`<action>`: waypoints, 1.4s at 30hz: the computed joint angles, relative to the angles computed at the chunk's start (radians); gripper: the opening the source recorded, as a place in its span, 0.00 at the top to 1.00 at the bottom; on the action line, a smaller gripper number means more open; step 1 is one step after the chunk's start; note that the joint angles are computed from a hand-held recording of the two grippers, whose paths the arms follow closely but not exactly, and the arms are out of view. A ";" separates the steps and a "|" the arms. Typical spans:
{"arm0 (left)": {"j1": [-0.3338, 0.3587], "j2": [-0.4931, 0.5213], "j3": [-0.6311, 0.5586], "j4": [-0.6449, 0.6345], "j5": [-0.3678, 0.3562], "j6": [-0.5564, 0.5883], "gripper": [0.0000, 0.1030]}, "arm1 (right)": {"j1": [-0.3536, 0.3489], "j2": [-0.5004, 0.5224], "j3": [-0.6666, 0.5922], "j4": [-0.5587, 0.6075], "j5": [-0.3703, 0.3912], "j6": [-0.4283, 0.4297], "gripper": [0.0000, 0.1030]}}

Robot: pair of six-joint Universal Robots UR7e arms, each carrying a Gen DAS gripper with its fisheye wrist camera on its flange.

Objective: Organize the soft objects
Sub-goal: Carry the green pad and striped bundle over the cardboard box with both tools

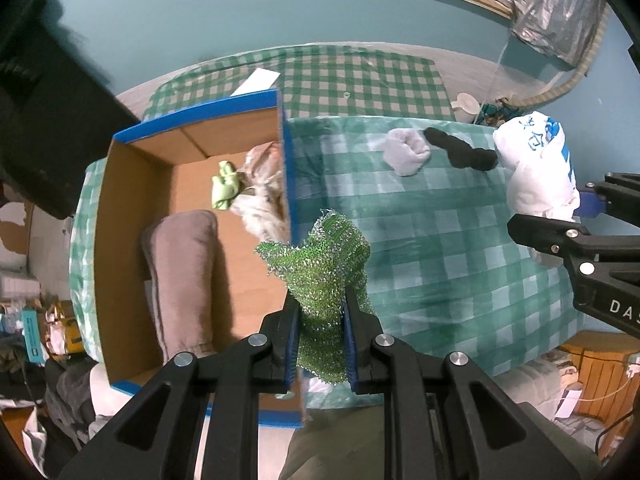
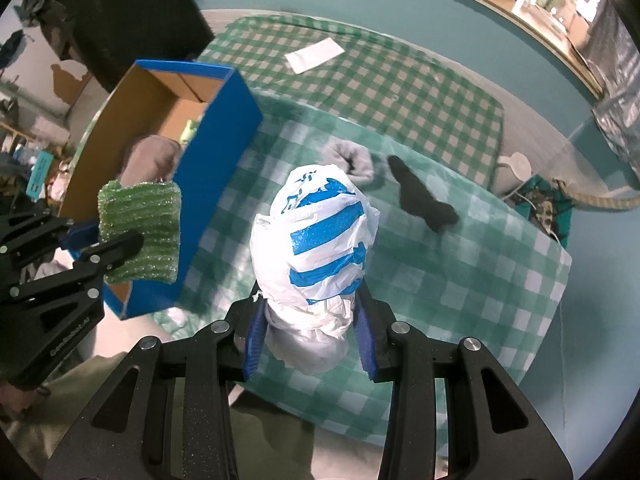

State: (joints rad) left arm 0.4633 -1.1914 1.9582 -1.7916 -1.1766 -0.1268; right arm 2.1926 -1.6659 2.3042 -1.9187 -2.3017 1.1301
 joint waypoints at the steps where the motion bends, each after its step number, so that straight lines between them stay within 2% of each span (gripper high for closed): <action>1: 0.006 -0.003 -0.003 0.005 0.005 0.000 0.82 | 0.001 0.013 -0.010 -0.005 -0.001 -0.009 0.63; 26: 0.154 -0.048 -0.102 0.111 0.122 -0.090 0.82 | -0.026 0.297 -0.186 -0.213 0.021 -0.282 0.63; 42: 0.236 -0.034 -0.149 0.143 0.182 -0.079 0.82 | -0.068 0.448 -0.274 -0.305 0.047 -0.384 0.63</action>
